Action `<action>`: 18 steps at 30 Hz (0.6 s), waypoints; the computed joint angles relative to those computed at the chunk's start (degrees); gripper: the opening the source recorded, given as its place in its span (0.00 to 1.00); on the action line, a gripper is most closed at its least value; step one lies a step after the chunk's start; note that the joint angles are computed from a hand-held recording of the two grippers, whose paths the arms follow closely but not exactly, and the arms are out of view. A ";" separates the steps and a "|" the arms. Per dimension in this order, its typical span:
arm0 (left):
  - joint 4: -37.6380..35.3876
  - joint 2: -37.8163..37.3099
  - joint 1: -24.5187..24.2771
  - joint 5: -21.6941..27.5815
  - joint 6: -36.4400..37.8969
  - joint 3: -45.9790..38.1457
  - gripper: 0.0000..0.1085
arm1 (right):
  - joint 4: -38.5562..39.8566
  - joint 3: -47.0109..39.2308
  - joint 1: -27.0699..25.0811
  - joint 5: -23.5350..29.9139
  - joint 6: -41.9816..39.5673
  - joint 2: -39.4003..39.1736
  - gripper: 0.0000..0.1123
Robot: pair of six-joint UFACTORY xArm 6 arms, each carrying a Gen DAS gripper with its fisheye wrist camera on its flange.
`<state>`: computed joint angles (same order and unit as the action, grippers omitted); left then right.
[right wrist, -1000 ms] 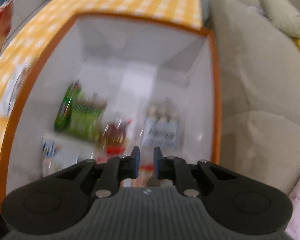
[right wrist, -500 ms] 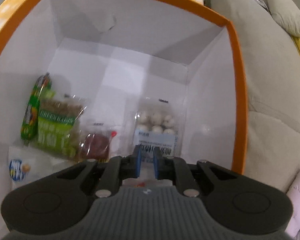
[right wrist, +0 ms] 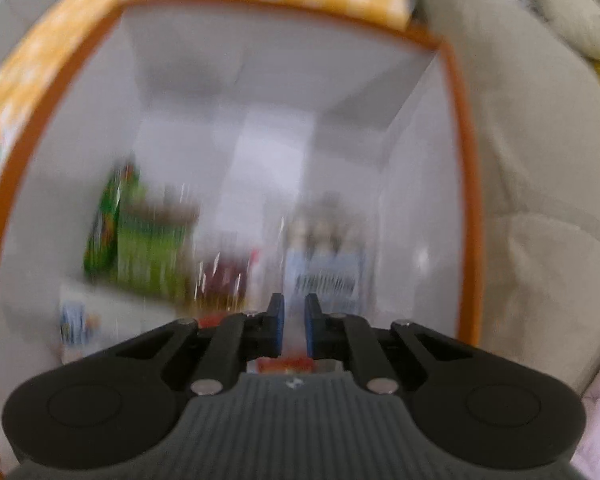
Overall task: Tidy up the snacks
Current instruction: 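Withdraw the open right tool from the box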
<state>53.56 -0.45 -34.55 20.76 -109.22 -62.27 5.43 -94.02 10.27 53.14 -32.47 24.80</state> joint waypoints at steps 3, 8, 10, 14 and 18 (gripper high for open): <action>-0.43 0.44 -0.24 0.29 0.74 -0.50 0.76 | -0.50 -2.02 0.78 -5.55 3.65 1.97 0.07; -0.79 1.06 -0.37 0.13 1.74 -1.27 0.76 | -2.79 -11.38 2.75 -6.54 6.70 10.48 0.07; -0.94 1.27 -0.40 -0.11 1.97 -1.39 0.76 | -7.37 -13.92 3.41 -6.30 9.93 13.19 0.07; -1.40 2.26 -0.15 -1.83 2.50 -1.96 0.76 | -13.15 -16.89 3.86 -1.38 10.84 15.24 0.06; -2.29 3.08 -0.12 -2.81 3.99 -2.58 0.76 | -13.87 -17.37 3.83 2.35 11.24 14.37 0.06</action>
